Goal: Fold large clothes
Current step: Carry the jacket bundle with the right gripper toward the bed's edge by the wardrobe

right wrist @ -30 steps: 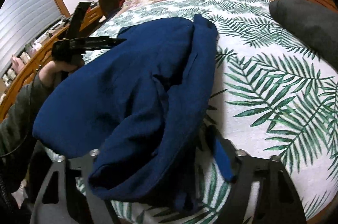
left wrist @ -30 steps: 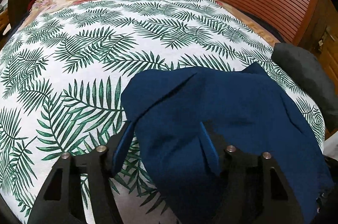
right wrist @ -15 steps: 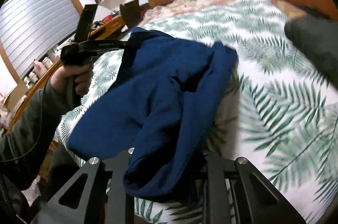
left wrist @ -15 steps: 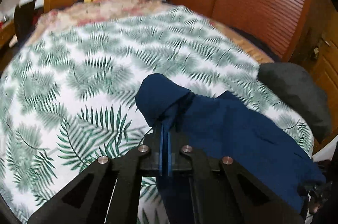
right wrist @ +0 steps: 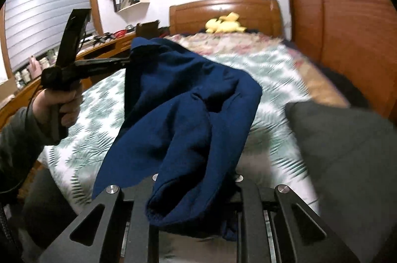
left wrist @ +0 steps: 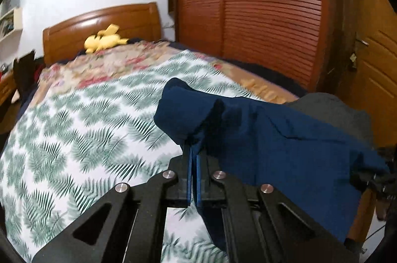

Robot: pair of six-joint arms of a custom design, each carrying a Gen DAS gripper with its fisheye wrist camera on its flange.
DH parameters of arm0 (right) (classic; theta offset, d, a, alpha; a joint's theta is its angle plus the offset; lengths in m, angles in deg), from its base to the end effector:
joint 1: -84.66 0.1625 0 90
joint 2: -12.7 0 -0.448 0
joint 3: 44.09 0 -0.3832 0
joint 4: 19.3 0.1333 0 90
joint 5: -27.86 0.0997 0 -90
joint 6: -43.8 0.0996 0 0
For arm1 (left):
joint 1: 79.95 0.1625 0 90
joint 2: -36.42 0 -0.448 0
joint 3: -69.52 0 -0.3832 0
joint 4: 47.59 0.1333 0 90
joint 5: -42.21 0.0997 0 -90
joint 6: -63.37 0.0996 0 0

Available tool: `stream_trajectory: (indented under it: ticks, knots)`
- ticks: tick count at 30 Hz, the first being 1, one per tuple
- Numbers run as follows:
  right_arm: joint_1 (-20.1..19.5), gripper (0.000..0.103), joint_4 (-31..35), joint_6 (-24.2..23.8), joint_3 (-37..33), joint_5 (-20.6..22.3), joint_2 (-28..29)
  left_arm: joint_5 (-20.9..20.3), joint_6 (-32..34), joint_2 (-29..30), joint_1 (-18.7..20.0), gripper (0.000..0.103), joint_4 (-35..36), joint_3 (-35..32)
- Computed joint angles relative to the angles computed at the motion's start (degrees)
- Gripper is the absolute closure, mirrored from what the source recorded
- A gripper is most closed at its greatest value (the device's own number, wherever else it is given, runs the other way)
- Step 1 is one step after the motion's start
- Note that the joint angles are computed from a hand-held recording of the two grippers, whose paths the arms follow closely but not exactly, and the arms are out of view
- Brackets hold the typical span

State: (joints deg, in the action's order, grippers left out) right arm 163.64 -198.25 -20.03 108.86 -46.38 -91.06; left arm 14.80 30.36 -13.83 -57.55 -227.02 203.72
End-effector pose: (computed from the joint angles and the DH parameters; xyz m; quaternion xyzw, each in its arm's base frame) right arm 0.1035 -0.3073 0.2977 0.4560 -0.8136 0.3459 0.1023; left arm -0.3135 -0.3690 0.0898 0.2300 0.8223 -0.4253 0.3000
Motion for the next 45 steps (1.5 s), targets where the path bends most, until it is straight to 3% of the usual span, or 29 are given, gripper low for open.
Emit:
stream_trajectory:
  ticks: [5,11,16,21,24,26,28,29,32,34,36,38,40,43,45]
  knots:
    - [-3.72,0.084,6.80,-3.05,-4.84,2.80,-8.26,-0.17,11.28,6.28,-0.27,0.100,-6.28,-8.89]
    - [-8.13,0.084,13.48,-3.34,-11.32,3.74,-13.27,-4.01,24.66,14.80,0.85,0.100,-12.04,-22.05]
    - [-10.33,0.084,12.04,-1.71,-14.96,0.98,-13.23,-8.93,29.62,21.28,2.70,0.100,-11.69,-32.27]
    - [-14.43,0.083,13.81,2.55,-18.58,0.19,-12.45,-12.57,30.17,25.82,4.22,0.100,-8.09,-38.27]
    - [-17.17,0.075,12.82,4.22,-18.65,1.36,-12.32,-14.28,28.92,27.89,5.14,0.100,-5.59,-40.85]
    - [-16.83,0.065,11.09,7.09,-18.03,-1.88,-12.05,-15.03,27.26,28.48,5.75,0.100,-2.03,-41.91]
    - [-15.55,0.047,5.67,10.85,-17.45,-6.13,-10.96,-13.73,27.10,28.89,5.55,0.100,-1.37,-41.82]
    - [-15.33,0.043,2.53,11.70,-16.88,-7.47,-11.03,-13.73,27.64,28.90,5.30,0.099,-2.07,-41.45]
    - [-14.10,0.039,-4.44,12.74,-14.96,-9.80,-11.38,-14.48,27.80,27.75,4.70,0.074,-2.63,-39.40]
    - [-14.42,0.039,-4.88,12.17,-12.41,-6.05,-14.21,-14.88,28.45,27.36,4.12,0.040,-4.39,-38.22]
    - [-14.56,0.039,-0.94,10.17,-10.71,-1.77,-17.43,-15.19,28.38,26.51,3.33,0.016,-6.28,-36.20]
    - [-13.49,0.039,2.71,7.71,-9.95,-1.32,-18.92,-15.74,27.79,25.95,2.66,0.011,-7.43,-34.78]
    - [-10.60,0.039,2.78,6.58,-9.20,-4.05,-17.54,-15.88,26.13,24.86,1.87,0.001,-6.80,-33.08]
    - [-11.98,0.039,6.85,6.98,-10.94,-4.90,-16.33,-15.80,25.20,23.99,0.87,0.001,-7.07,-31.22]
    - [-12.51,0.039,6.84,9.37,-13.53,-8.45,-13.75,-15.52,24.69,23.39,0.04,0.001,-7.60,-29.78]
